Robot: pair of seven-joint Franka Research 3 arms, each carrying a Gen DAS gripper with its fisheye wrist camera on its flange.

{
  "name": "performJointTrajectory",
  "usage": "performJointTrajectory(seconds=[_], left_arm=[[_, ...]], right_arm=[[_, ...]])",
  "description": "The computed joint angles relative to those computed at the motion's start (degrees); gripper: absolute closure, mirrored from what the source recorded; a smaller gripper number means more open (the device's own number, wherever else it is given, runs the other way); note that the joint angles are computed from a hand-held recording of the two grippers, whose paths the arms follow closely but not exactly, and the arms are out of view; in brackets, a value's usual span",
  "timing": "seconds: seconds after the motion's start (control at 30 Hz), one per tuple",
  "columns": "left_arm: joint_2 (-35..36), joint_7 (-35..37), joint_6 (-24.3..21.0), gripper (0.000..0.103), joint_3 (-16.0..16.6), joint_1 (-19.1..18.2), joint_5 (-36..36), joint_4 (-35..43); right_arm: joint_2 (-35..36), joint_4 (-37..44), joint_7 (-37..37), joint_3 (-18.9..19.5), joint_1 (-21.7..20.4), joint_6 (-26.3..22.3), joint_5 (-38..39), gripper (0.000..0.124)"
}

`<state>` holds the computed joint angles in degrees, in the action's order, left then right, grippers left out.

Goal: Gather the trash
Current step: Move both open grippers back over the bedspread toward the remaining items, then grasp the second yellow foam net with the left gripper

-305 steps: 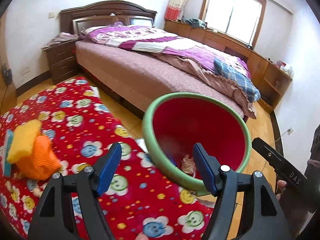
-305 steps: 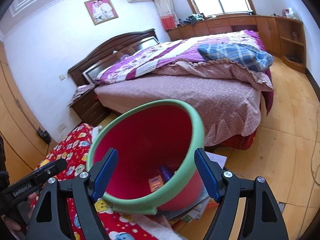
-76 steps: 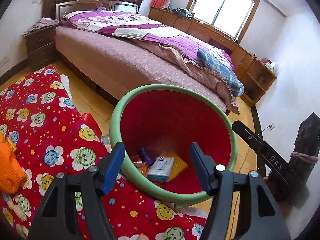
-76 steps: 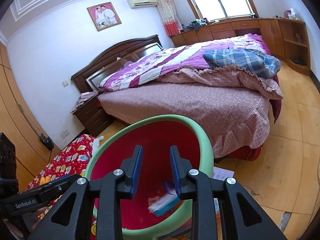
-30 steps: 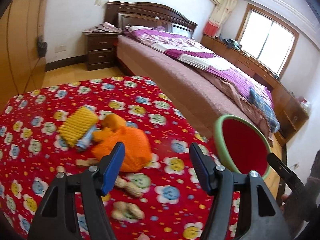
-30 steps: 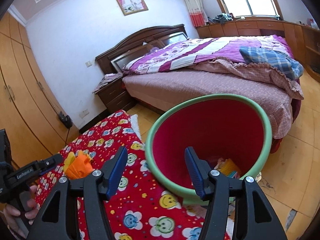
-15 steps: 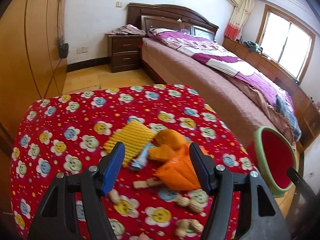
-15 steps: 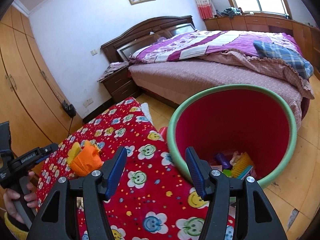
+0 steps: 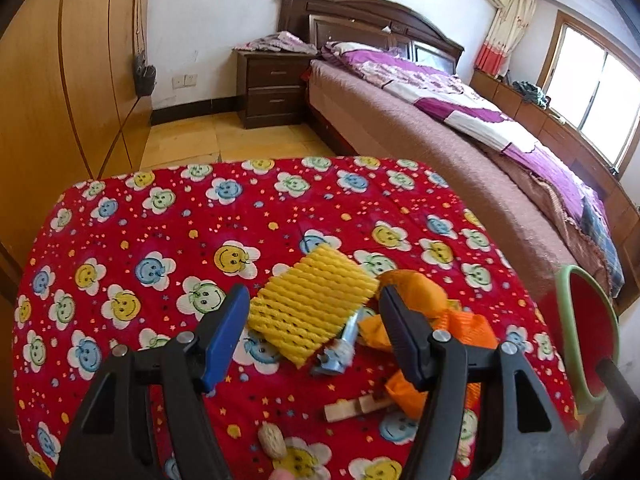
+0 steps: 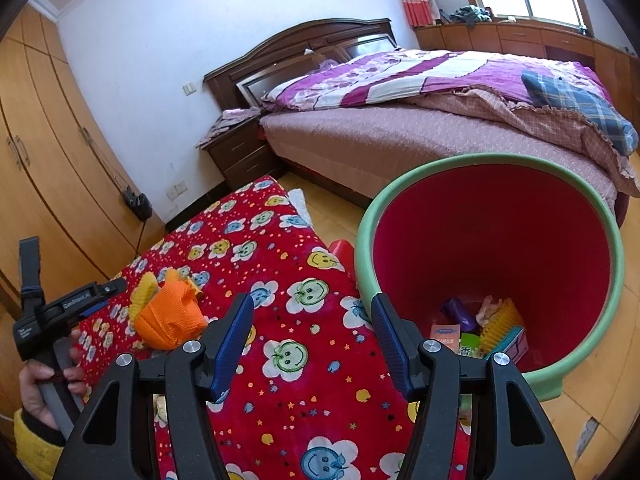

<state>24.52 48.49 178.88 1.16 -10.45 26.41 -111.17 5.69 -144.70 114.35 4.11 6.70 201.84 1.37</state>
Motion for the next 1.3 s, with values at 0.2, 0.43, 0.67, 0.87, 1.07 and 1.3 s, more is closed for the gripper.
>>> performJointTrajectory(seconds=[0.2,0.43,0.67,0.87,1.07,1.3], left_arm=[[4.15,1.7,-3.23,0.033,-1.71,1.19,-1.55,4.68],[5.89,1.14,-3.2,0.033,-1.67,1.56,-2.22,6.04],[4.92,-1.1,-4.75,0.033,-0.14,1.05,-2.84,4.33],[5.26,-4.96,-4.94,0.033,2.45,-1.24,-0.34,4.35],[5.59,-9.76,-5.45,0.038,4.57,-3.44,2.49,4.97],[5.5,-4.05,-2.29,0.081,-4.37,3.79,-0.65,3.75]], right_arm=[[1.36,1.31,0.13,0.46,-0.7,-0.66,-1.01,0.061],[2.64,2.61,2.42,2.28,-3.38,-1.66,-4.75,0.061],[3.24,3.14,4.19,3.73,-5.39,-1.83,-7.41,0.061],[3.78,3.52,5.86,4.59,-6.71,-1.78,-9.75,0.061],[3.5,3.29,4.68,4.02,-5.57,-1.96,-8.38,0.061],[2.8,2.93,3.85,4.01,-4.69,-2.29,-8.09,0.061]])
